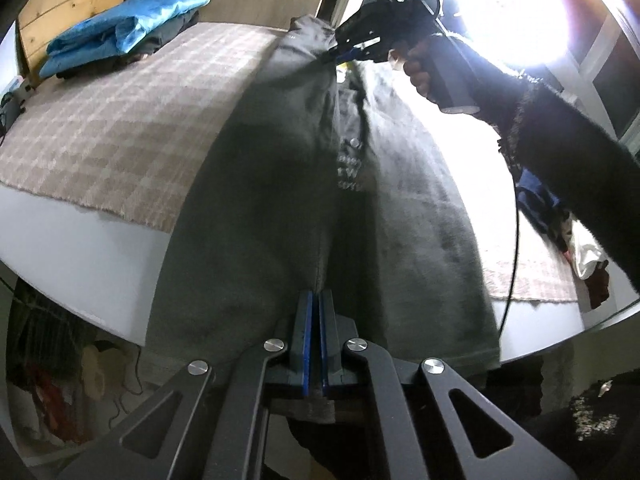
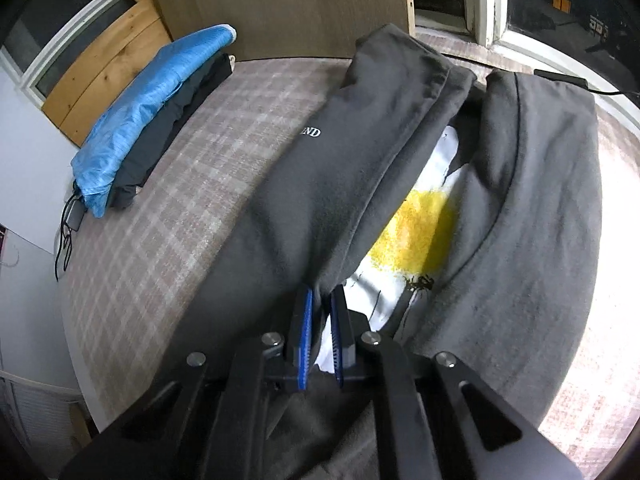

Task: Fold clothes

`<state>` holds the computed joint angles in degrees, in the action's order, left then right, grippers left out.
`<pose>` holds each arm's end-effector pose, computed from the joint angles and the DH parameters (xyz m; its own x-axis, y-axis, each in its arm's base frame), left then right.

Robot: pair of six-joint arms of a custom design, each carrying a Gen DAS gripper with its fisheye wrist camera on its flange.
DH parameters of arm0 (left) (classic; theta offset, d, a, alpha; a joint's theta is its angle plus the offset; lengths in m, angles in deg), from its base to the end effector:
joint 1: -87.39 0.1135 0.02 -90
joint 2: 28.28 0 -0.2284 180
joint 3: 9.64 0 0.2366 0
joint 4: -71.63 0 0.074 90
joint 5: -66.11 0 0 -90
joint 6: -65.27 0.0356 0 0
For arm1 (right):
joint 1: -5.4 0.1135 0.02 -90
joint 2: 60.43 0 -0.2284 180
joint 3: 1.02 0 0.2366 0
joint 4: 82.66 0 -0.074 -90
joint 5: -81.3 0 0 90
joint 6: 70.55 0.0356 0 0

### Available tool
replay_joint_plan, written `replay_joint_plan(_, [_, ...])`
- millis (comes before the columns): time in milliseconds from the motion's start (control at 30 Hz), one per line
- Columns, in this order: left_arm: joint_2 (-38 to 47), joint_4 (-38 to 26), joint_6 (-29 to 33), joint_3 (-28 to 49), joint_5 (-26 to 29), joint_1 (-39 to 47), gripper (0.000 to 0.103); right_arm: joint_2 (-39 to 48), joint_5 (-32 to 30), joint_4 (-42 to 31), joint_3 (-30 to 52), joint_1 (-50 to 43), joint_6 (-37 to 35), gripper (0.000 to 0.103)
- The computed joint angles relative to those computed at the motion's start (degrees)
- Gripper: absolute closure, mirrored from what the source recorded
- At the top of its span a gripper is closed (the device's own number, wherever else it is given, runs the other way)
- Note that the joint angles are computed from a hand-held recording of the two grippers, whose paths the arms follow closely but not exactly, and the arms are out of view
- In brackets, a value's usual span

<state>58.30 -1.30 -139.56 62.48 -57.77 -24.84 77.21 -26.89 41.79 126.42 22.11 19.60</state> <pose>-0.0725 -0.2299 0.1790 -0.8649 -0.1246 -0.4863 0.0162 0.9613 -0.2752 0.4430 0.1446 0.1272 -0.8743 -0.2599 -0.4100 -0.3937 0.8737 0.2857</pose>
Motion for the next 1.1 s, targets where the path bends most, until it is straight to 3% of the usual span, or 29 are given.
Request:
replay_joint_plan(267, [-0.37,-0.48,2.19,2.34,-1.83,-0.73,0.101,-2.34,1.27,-0.76,-0.56,-0.24,-1.40,0.095])
replay_joint_plan(500, [-1.25,10.98,10.36,-3.95,2.94,3.00,0.101,-0.06,8.40,0.10,-0.58,1.70,-3.67,0.095])
replay_joint_plan(567, [-1.11,13.87,12.49,-5.46,5.20,4.05,0.094,-0.52,9.61,1.95,-2.34,2.15,-4.34,0.092])
replay_joint_plan(667, [-2.32,10.91,11.37,-3.78,4.58,1.83,0.082,-1.97,12.47,1.36,-3.19,2.62,-6.21,0.083])
replay_joint_plan(800, [-4.69,-1.30,2.53,0.19,0.08,-4.81,0.077,-16.99,17.42,11.53,-20.15,2.98,-7.06,0.079])
replay_joint_plan(900, [-8.22,-4.29,-2.44,-3.21,-0.07,-5.79,0.077,-27.95,9.36,14.62,-32.45,3.10,-7.15,0.079])
replay_joint_plan(967, [-10.12,-2.07,-1.73,-7.25,0.65,-4.14,0.077,-32.08,6.47,16.36,-39.76,5.22,-7.18,0.079])
replay_joint_plan(1100, [-9.82,7.62,6.72,-13.03,2.55,0.38,0.077,-29.84,11.15,20.39,-46.49,9.91,-8.64,0.079])
